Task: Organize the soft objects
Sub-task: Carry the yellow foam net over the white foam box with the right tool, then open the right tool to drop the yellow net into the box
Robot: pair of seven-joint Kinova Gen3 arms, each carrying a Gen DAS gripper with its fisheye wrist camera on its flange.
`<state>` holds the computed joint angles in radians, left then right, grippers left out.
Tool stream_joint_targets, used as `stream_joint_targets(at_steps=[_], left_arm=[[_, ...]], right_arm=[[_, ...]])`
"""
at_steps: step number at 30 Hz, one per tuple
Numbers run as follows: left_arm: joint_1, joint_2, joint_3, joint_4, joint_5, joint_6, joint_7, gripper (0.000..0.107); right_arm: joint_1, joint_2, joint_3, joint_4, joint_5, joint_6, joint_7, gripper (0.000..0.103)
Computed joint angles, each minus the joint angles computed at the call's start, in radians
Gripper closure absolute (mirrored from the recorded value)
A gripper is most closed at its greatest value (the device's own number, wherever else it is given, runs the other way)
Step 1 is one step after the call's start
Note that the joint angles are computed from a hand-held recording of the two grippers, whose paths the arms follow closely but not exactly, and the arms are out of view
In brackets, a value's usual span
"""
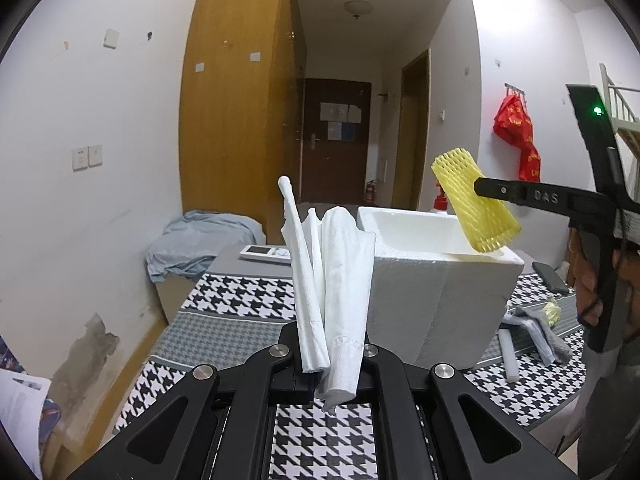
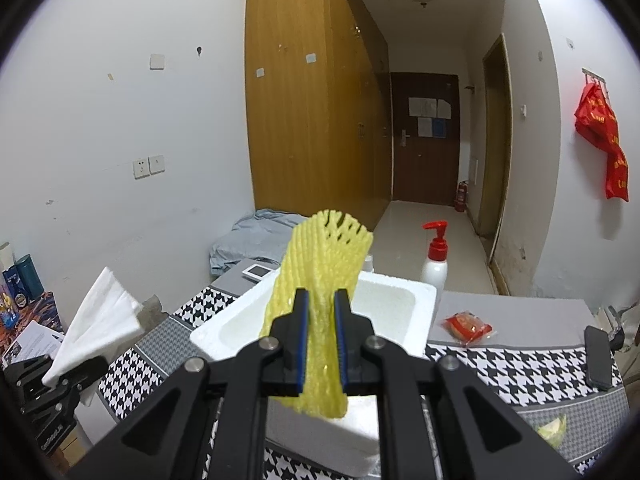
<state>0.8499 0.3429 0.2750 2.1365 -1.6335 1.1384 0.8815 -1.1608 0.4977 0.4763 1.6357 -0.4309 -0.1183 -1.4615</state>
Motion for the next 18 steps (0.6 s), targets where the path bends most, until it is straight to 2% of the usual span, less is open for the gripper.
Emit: stream_joint_targets(at_steps=[7, 11, 13, 15, 16, 18], left_arm=[[0.015, -0.003, -0.001, 0.001, 0.036, 0.036, 0.011, 0.102], [0.013, 0.000, -0.002, 0.003, 0.035, 0.034, 0.018, 0.102], [0.011, 0.001, -0.003, 0.004, 0.033, 0.031, 0.020, 0.102], [0.010, 0.002, -0.004, 0.006, 0.032, 0.030, 0.024, 0.102], [0.008, 0.001, -0.004, 0.007, 0.030, 0.029, 0.027, 0.102], [0.006, 0.001, -0.005, 0.009, 0.028, 0.027, 0.032, 0.102]], right_arm=[[0.030, 0.043, 0.000, -0.085, 0.053, 0.074, -0.069, 0.088], [0.008, 0.073, 0.045, -0.120, 0.084, 0.106, -0.126, 0.087], [0.022, 0.082, 0.036, -0.140, 0.106, 0.129, -0.152, 0.074], [0.019, 0.091, 0.046, -0.148, 0.125, 0.138, -0.181, 0.052], [0.029, 0.089, 0.033, -0.146, 0.137, 0.135, -0.193, 0.048], [0.058, 0.077, -0.008, -0.135, 0.165, 0.121, -0.211, 0.031]])
